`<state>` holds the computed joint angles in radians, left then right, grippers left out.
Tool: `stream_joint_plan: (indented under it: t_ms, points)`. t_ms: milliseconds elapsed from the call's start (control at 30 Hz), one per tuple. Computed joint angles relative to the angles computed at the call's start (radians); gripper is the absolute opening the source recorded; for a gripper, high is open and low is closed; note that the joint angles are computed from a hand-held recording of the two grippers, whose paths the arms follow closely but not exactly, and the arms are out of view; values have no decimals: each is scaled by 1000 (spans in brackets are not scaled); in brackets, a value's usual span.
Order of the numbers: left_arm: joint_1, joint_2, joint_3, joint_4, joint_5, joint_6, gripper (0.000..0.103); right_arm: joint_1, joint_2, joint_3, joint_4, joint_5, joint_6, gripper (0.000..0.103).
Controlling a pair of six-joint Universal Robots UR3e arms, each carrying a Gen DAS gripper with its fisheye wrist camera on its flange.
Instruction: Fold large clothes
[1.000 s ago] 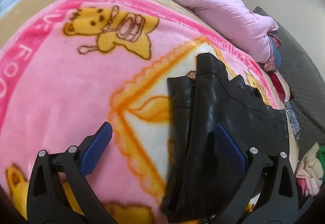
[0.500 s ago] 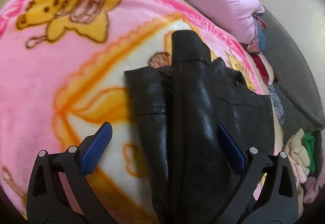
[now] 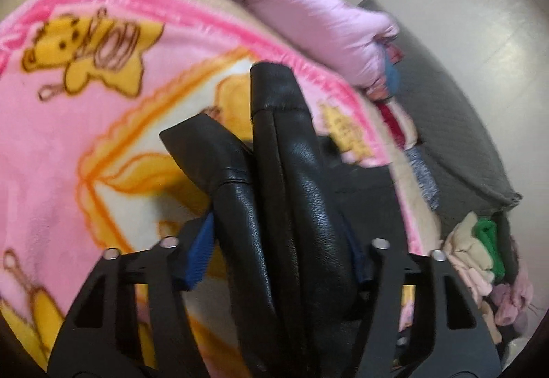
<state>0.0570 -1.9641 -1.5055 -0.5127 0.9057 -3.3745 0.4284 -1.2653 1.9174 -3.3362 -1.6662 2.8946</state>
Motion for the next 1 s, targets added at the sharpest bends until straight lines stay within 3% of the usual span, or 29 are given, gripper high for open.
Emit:
stream_joint_plan:
  t_ms: [167, 267, 300, 333, 400, 467, 500, 567, 600, 633, 700, 800, 867, 1000]
  points:
    - [-15, 76, -21, 15, 27, -19, 36, -23, -62, 57, -24, 74, 45, 25]
    - [-42, 53, -13, 17, 53, -40, 35, -95, -138, 120, 37, 187, 43, 39]
    - [-49, 58, -26, 26, 65, -41, 35, -129, -174, 157, 48, 249, 43, 54]
    - [-57, 57, -35, 40, 80, -48, 35, -153, -206, 193, 46, 289, 43, 61]
    - [-45, 60, -67, 72, 67, -67, 35, -242, -339, 302, 82, 408, 5, 70]
    - [-30, 73, -102, 106, 43, -89, 35, -368, -476, 394, 133, 544, -4, 72]
    - [-27, 81, -113, 114, 36, -92, 35, -442, -531, 425, 171, 615, 7, 71]
    - [-34, 89, -112, 113, 43, -90, 35, -602, -591, 420, 300, 728, 25, 35]
    - [-41, 87, -104, 110, 50, -88, 35, -643, -577, 388, 358, 731, 30, 8]
    - [-49, 85, -94, 106, 59, -88, 35, -658, -559, 363, 391, 698, 42, 1]
    - [-62, 80, -75, 100, 71, -91, 35, -647, -479, 290, 448, 578, 56, 0]
    - [-84, 67, -45, 91, 96, -96, 35, -640, -328, 197, 618, 563, 32, 0]
    - [-98, 47, -17, 72, 92, -94, 35, -644, -266, 195, 616, 577, 58, 0]
    - [-140, 36, 17, 58, 155, -73, 35, -691, -320, 164, 673, 652, 48, 0]
